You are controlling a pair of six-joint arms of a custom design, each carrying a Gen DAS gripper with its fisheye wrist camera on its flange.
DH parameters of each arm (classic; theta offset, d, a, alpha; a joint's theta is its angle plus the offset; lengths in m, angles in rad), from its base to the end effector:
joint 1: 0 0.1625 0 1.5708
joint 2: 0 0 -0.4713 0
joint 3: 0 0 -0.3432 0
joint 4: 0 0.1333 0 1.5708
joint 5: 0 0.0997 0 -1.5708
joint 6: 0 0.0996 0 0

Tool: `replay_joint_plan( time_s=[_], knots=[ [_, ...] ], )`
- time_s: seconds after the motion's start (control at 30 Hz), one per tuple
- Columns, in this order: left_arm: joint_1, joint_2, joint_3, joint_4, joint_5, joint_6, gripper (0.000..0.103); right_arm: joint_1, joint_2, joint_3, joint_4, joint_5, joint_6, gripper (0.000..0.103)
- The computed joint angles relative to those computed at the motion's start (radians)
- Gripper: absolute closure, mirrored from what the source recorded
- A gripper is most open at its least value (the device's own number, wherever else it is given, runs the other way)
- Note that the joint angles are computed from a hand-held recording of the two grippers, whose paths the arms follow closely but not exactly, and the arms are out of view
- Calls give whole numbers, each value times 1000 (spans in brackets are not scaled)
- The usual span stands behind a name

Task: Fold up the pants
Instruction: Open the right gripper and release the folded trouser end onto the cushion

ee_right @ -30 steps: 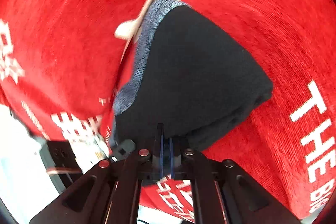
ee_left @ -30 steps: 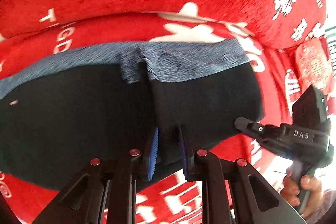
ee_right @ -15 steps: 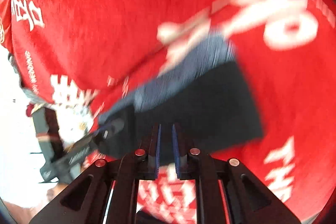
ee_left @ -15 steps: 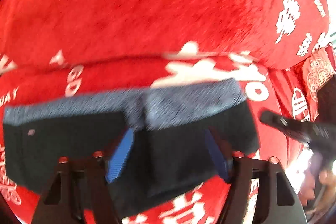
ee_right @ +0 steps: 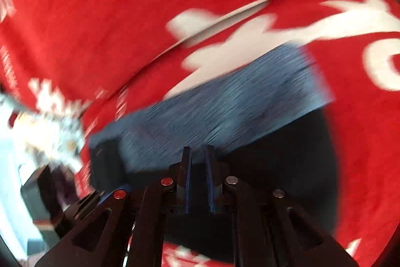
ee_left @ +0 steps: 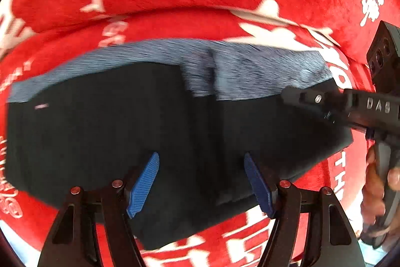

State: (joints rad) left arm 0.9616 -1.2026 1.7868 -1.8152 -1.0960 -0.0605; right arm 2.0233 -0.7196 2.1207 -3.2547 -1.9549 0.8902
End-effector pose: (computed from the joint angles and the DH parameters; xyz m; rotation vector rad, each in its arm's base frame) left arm -0.1511 -0.5291 0.2962 0.8014 2.4524 0.2127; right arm 0.3198 -0.4382 0.0740 -0.7173 -2.8505 0.6829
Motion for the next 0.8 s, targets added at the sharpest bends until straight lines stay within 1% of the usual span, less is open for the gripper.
replay_joint_plan(
  time_s=[0.07,0.13,0.17,0.2,0.27,0.3,0.4,0.47,0.53,0.57,0.63,0.67,0.7,0.73,0.77,0.8],
  knots=[
    [-2,-19,-4,8,40,3,31,22,41,-69,39,3,-35,89],
    [8,-27,-15,26,59,-7,31,29,70,-113,70,2,-50,89],
    [8,-33,-20,45,68,-17,31,30,95,-149,112,-4,-41,89],
    [10,-36,-24,61,82,-26,31,31,109,-175,164,-14,-13,89],
    [17,-48,-32,92,104,-43,31,56,134,-195,175,-66,26,88],
    [22,-55,-36,104,106,-48,31,67,133,-208,217,-59,30,88],
    [21,-67,-42,143,111,-72,31,83,129,-227,277,0,34,89],
    [15,-80,-52,180,112,-84,31,104,110,-221,286,11,49,89],
    [5,-89,-61,208,109,-86,31,135,94,-240,342,-4,78,89],
    [-1,-94,-67,221,107,-82,31,156,83,-256,402,-27,96,89],
    [-15,-102,-82,248,101,-77,31,175,50,-259,478,-42,126,89],
    [-19,-108,-95,266,93,-72,31,187,35,-267,528,-46,152,85],
    [-26,-110,-109,285,82,-67,31,198,4,-249,563,-50,174,82],
    [-31,-112,-118,297,78,-65,31,208,-4,-255,592,-52,190,73],
    [-37,-114,-124,301,75,-60,31,220,-15,-262,625,-56,207,60],
    [-43,-119,-131,303,73,-55,31,235,-29,-270,666,-66,227,55]
  ],
)
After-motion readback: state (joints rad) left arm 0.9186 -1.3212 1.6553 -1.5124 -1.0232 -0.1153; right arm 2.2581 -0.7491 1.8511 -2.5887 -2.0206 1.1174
